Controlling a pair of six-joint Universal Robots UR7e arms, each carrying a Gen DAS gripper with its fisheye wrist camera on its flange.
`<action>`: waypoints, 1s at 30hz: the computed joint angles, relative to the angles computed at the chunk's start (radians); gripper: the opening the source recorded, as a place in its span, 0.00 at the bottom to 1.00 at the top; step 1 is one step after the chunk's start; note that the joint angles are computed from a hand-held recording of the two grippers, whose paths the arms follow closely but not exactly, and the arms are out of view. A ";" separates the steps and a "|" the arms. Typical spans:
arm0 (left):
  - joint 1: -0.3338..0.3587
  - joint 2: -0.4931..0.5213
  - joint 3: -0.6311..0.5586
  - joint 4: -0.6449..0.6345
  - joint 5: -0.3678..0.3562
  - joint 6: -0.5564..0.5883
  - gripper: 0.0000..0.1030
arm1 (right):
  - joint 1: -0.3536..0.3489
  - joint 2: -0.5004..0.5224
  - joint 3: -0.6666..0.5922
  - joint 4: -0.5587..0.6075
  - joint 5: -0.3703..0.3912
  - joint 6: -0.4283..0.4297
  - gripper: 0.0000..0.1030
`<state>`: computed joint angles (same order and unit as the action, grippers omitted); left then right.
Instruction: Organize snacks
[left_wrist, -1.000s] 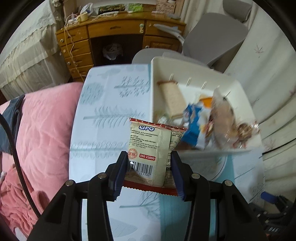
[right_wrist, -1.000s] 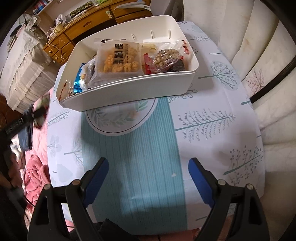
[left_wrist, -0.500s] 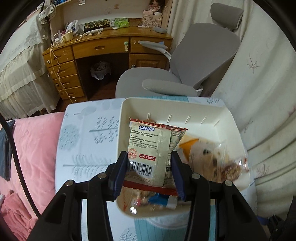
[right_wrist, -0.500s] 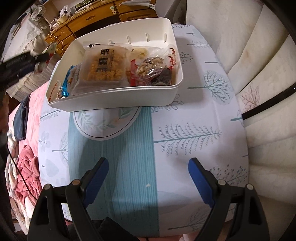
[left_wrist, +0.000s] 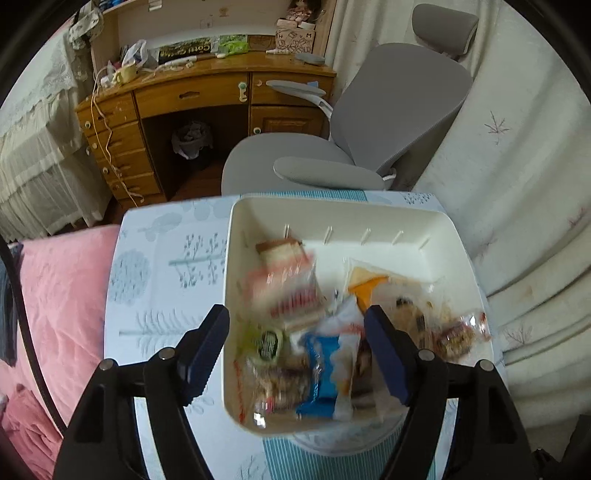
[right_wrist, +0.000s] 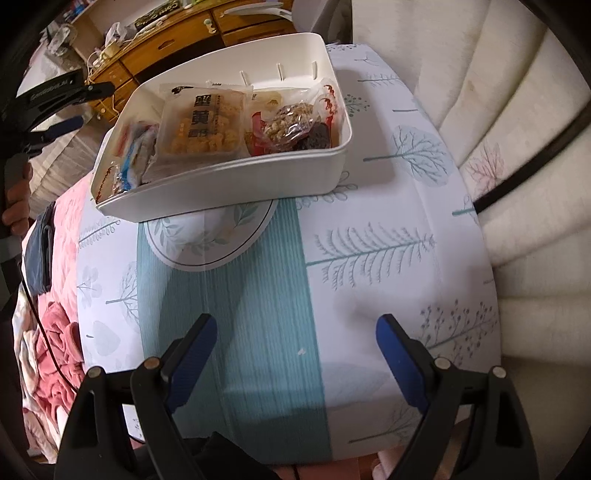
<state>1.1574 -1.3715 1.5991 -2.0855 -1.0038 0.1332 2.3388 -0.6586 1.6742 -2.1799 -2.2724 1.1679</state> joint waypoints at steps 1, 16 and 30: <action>0.006 -0.014 0.005 0.016 -0.012 -0.007 0.72 | 0.006 0.006 -0.004 0.001 0.000 0.011 0.86; 0.025 -0.361 0.214 0.331 -0.091 -0.216 0.72 | 0.127 0.057 -0.012 -0.028 -0.001 0.110 0.89; -0.369 -0.670 0.297 0.701 0.088 -0.734 0.79 | 0.203 -0.079 0.049 -0.018 -0.004 -0.017 0.97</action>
<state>0.7886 -2.0419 1.8960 -1.3846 -0.9160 -0.6006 2.5417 -0.7373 1.7236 -2.1975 -2.2769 1.1505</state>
